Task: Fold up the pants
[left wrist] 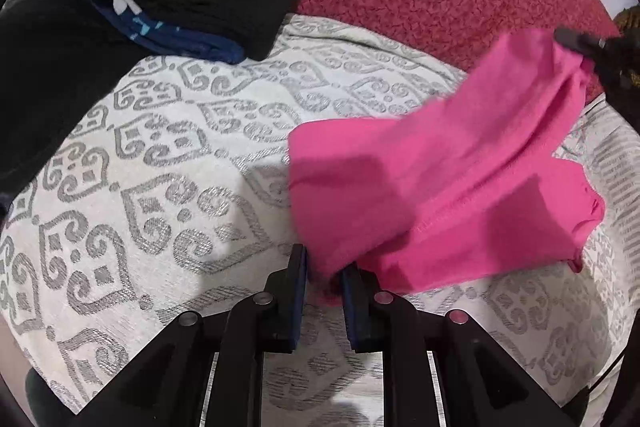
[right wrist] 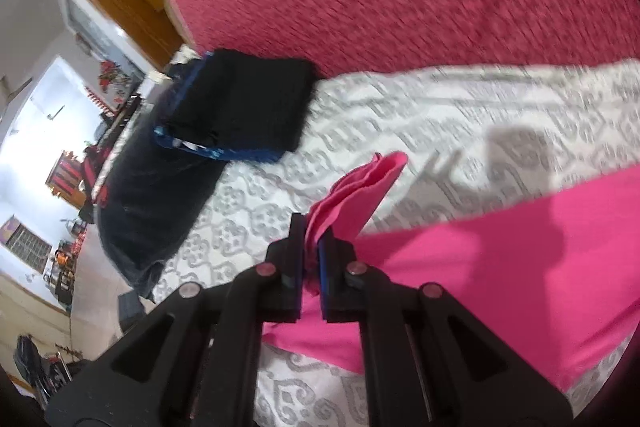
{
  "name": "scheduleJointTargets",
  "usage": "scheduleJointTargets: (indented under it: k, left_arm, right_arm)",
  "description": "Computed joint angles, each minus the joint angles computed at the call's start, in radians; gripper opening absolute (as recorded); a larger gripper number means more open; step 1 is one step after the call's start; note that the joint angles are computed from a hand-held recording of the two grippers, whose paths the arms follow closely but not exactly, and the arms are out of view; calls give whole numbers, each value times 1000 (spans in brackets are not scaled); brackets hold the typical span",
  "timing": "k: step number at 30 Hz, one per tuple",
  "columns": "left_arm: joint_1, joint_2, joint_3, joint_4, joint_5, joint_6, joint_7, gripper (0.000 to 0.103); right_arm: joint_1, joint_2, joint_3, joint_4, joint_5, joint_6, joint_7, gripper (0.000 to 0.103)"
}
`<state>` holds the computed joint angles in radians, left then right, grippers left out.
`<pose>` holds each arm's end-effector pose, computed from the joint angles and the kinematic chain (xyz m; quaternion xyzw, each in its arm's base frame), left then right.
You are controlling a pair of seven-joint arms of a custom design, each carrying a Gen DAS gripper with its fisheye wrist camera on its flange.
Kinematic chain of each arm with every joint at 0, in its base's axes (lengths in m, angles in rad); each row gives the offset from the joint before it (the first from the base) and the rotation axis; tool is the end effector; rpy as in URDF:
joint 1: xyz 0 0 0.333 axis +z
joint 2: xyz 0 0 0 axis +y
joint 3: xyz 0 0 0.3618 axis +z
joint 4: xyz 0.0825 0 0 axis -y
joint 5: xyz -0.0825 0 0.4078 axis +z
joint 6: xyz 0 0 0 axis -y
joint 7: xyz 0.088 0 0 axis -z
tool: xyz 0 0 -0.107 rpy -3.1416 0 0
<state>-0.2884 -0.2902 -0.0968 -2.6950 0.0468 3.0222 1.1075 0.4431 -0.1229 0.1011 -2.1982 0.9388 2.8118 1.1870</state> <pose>0.4103 -0.1708 0.4196 -0.6833 0.6640 -0.2749 0.1289 0.5000 0.2592 0.5398 -0.6821 0.5907 0.0079 0.4309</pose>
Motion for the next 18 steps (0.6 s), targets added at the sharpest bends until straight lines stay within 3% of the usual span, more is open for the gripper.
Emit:
scheduleJointTargets:
  k: [4,8,10,13,18]
  left_arm:
    - [24,14,-37,14,43,-9,-20,17]
    - [-2,38,-24,18,29,-1,-5,18]
    - [24,42,-53,19,57,1,-27,18]
    - [67,36,-100,25,127,-17,-70,19]
    - [30,24,-64,22,107,-24,-61,19]
  right_arm:
    - [20,-44,-9,-33,63,37,-134,7]
    - [-32,-48,-18,-125,-59,21,-13,7]
    - [-62,-24,-23,-162,-120,5,69,7]
    - [-67,3,-39,-189,-85,-8,76,7]
    - [-73,-5,-27,-186,-101,13,78,7]
